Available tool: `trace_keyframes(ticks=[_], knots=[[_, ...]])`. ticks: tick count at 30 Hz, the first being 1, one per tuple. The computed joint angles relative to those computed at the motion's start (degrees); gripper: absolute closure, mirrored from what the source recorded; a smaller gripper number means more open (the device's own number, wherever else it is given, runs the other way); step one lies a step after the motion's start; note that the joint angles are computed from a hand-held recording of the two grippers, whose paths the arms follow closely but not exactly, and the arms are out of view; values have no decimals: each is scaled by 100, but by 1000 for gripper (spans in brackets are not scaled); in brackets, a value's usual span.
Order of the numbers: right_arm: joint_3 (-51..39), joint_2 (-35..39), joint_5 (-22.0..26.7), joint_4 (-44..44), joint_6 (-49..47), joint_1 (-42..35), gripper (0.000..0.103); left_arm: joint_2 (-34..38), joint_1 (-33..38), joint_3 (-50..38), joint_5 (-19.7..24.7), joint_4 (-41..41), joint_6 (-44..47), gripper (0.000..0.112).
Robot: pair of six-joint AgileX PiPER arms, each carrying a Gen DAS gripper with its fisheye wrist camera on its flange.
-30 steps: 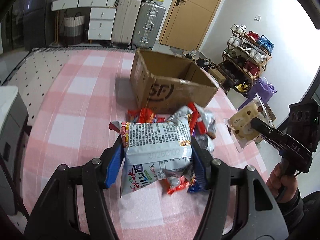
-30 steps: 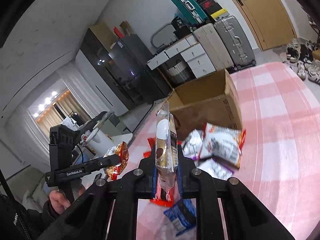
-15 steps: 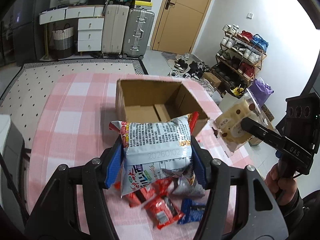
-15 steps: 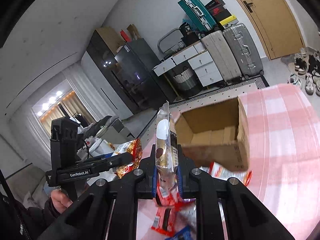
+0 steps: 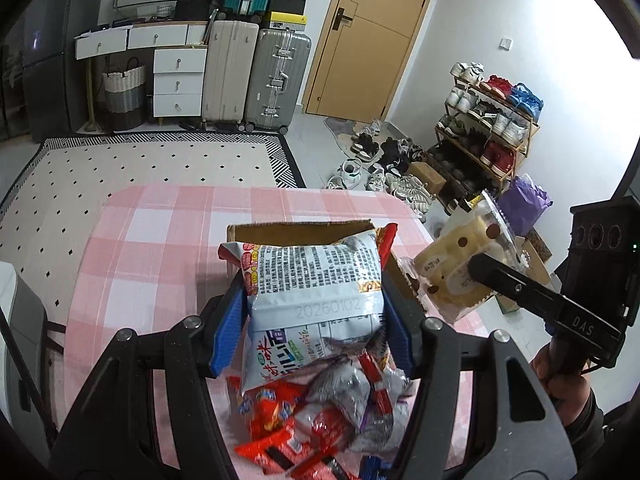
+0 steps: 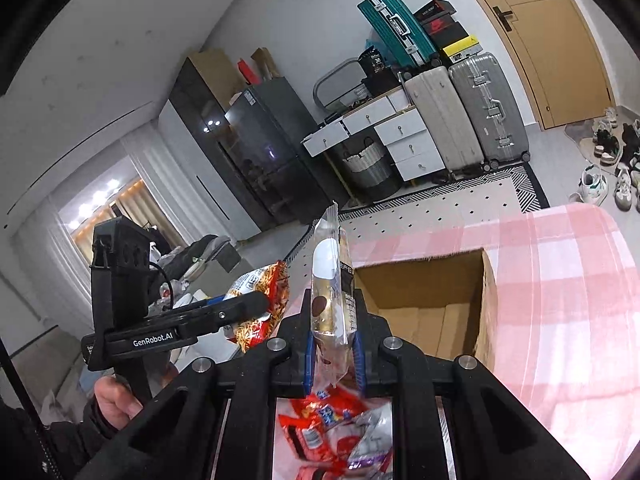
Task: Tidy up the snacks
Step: 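Carry both packs over the cardboard box with both grippers, then open both grippers to drop the chip bag and cake pack into the box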
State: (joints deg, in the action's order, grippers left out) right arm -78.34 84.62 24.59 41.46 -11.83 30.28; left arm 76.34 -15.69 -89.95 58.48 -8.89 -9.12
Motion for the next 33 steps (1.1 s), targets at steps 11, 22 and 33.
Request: trace_keyframes(ticks=[11,22,33], knots=[[-922,1011,292,-233,143,-192,88,1369,-103,-621,-353,-176,44,54],[-1122,1695,249,-409,175,-291,88,2167,41,-472,-814,-591,329,54],[-1177,1871,85,-1221,1115,-358,20,2459,218,-466,-914,-687,389,29]])
